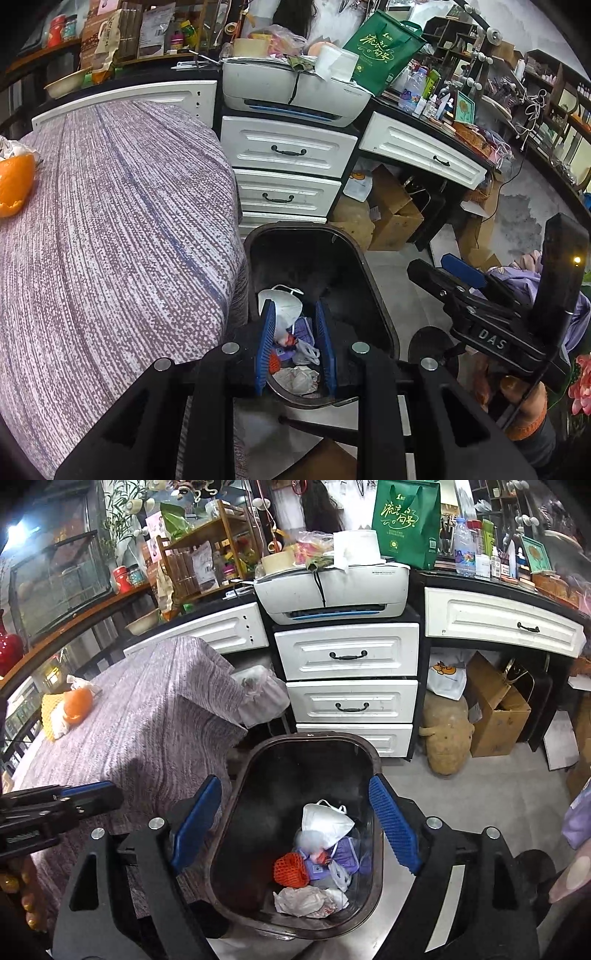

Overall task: Collect trash
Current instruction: 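Move both open tools back over the table toward the remaining trash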

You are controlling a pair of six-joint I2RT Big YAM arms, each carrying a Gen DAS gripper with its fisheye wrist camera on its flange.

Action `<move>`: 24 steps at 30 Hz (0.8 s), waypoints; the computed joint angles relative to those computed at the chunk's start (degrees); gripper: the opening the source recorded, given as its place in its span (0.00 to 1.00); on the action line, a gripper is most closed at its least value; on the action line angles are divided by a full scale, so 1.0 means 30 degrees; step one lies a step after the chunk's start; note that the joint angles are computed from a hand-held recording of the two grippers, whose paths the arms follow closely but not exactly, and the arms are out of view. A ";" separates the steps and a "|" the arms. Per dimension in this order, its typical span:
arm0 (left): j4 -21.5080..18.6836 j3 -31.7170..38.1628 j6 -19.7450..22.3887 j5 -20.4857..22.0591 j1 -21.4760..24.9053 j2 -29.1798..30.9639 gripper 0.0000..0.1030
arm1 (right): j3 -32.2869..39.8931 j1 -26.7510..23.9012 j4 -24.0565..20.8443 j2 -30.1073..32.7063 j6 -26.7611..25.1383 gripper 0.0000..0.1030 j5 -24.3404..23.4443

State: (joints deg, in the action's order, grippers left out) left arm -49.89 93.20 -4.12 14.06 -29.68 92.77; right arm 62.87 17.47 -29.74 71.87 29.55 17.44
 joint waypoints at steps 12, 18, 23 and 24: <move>0.0684 -0.0680 -0.0683 0.0642 0.0299 -0.0602 0.62 | -0.0235 0.0013 0.0064 -0.0382 0.0077 0.85 0.0282; 0.0843 -0.1239 -0.0311 0.1241 0.0668 -0.1355 0.67 | -0.0136 0.0052 -0.0107 -0.0343 0.0087 0.85 0.0238; 0.1406 -0.1898 0.0043 0.2203 0.1035 -0.2298 0.74 | 0.0248 0.0085 -0.0221 -0.0159 0.0057 0.85 -0.0051; 0.1608 -0.2078 0.0106 0.2316 0.1121 -0.2539 0.76 | 0.0369 0.0122 -0.0248 -0.0097 0.0021 0.85 -0.0153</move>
State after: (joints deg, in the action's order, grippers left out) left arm -45.06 86.97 -3.80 21.00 -26.31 85.15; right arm 63.98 17.84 -30.48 71.58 29.61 16.99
